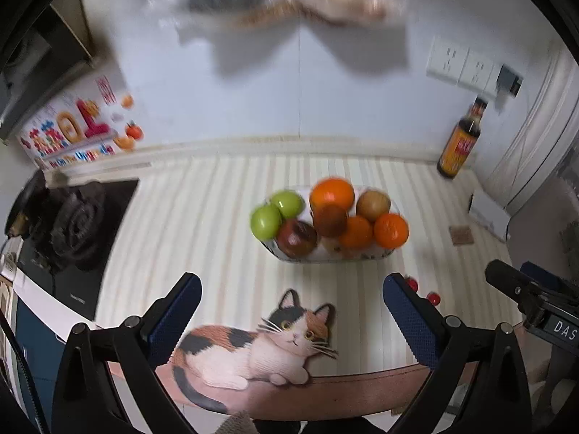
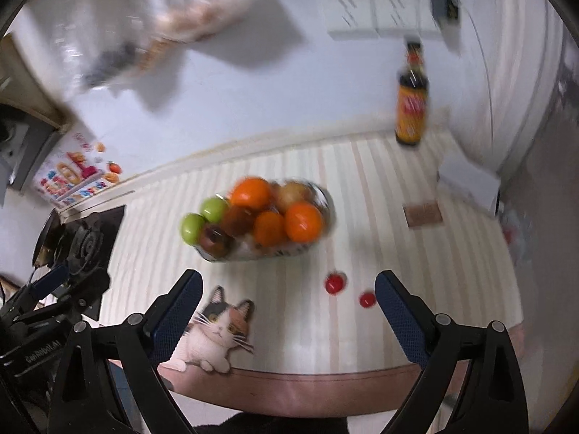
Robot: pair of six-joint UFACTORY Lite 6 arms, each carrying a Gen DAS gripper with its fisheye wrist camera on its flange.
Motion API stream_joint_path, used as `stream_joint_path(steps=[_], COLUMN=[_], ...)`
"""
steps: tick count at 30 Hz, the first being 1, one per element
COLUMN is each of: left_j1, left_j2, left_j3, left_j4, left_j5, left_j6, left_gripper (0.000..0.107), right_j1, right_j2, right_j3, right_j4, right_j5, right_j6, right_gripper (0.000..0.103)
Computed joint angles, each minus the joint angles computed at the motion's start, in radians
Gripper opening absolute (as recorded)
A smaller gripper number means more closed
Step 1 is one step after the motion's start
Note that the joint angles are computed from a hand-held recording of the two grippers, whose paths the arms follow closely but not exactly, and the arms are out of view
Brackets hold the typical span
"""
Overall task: Organize fruits
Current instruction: 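Withdraw both grippers from the plate toward the two red tomatoes, then grasp a red tomato with the right gripper while the left gripper grasps the other tomato, then lower both tomatoes into the plate beside the apples and open both grippers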
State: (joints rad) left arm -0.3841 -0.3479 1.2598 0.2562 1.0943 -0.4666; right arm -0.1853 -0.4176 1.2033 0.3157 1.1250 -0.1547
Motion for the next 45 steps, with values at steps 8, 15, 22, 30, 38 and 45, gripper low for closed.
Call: stream_joint_path(steps=[8, 15, 22, 30, 38, 45], left_j1=[-0.14, -0.201, -0.195, -0.277, -0.316, -0.307], left_j2=[0.288, 0.564, 0.763, 1.021, 1.205, 1.088], left_j3=[-0.066, 0.041, 0.186, 0.446, 0.638, 0.459], left_j4=[0.026, 0.043, -0.083, -0.202, -0.244, -0.255], left_j5=[-0.125, -0.17, -0.2, -0.211, -0.167, -0.275], left_j6=[-0.112, -0.125, -0.036, 0.096, 0.147, 0.14], left_gripper=[0.103, 0.103, 0.103, 0.078, 0.03, 0.026], right_j1=[-0.303, -0.272, -0.255, -0.42, -0.509, -0.471], right_j2=[0.26, 0.531, 0.539, 0.521, 0.548, 0.502], right_j3=[-0.298, -0.361, -0.419, -0.391, -0.339, -0.352], right_j4=[0.152, 0.276, 0.355, 0.345, 0.284, 0.289], right_j5=[-0.224, -0.434, -0.549, -0.49, -0.461, -0.45], right_j6=[-0.384, -0.58, -0.727, -0.792, -0.757, -0.732], right_gripper=[0.066, 0.057, 0.028, 0.028, 0.028, 0.028])
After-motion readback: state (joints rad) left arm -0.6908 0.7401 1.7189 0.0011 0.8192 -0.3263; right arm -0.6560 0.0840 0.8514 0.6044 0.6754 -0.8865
